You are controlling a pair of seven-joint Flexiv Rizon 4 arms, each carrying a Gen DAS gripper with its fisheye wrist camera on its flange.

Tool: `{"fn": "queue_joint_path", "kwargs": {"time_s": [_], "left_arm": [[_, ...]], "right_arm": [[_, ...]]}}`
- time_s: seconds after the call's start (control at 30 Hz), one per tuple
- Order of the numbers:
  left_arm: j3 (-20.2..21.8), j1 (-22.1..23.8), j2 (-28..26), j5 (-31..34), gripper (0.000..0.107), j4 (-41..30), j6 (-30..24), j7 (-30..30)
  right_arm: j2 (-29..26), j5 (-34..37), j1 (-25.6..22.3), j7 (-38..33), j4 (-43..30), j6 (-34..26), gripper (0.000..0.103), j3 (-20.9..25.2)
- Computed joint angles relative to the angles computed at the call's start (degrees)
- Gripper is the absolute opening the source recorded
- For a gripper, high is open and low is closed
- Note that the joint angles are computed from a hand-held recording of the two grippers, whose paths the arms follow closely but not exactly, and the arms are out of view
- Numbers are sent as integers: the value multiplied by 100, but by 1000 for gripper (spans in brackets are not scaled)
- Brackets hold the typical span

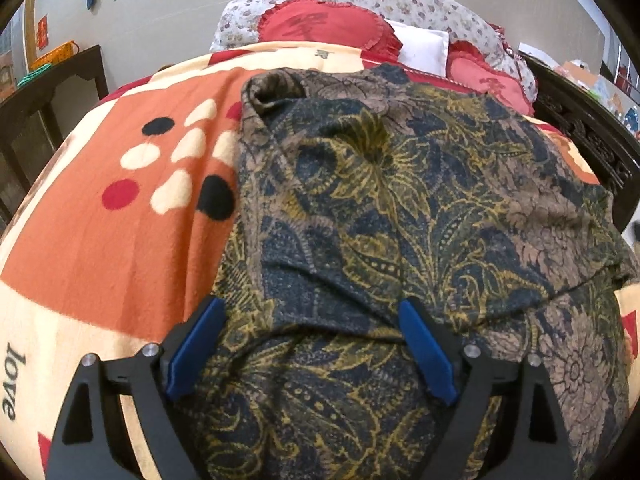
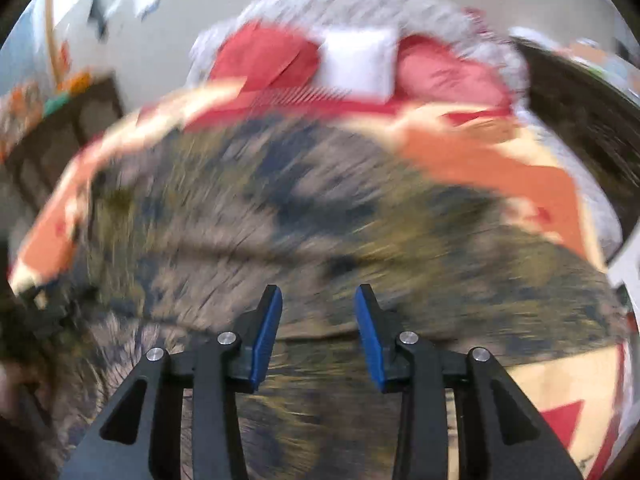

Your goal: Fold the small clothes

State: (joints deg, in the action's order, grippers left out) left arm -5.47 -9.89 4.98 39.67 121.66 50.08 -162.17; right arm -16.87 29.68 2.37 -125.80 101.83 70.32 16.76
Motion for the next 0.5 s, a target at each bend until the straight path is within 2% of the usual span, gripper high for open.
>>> {"fn": "queue_joint_path", "kwargs": {"time_s": [0.07,0.13,0.17,0.23,0.33,0.4,0.5], "left_arm": [[-41,-8,-28,50,93,-65,-125,-19],[-32,-16,-40,73,94,-79,-141,-59],[-26,-19,-43,82,94,-83,-145,-76],[-19,-25,-55,94,95,-93,-157,-97],[-5,-32,-75,94,96,-112,-182,-109],[2,-38,-84,97,96,-123,-197,-109],[6,-50,-92,104,97,-137,-222,-115]], "right_arm": [[-101,453,-470,39,-394,-401,42,-106],[-387,677,-871,527,-819,-751,42,-485],[-542,660,-969,772,-1012,-861,42,-611],[-1003,877,-1457,1330,-1573,-1352,42,-796],[-1514,1408,-2131,1813,-2227,-1855,42,-684],[-1690,1728,-2459,1781,-2407,-2029,42,-515],[-1932,1976,-2680,1559,-2628,-2397,42,-298]]}}
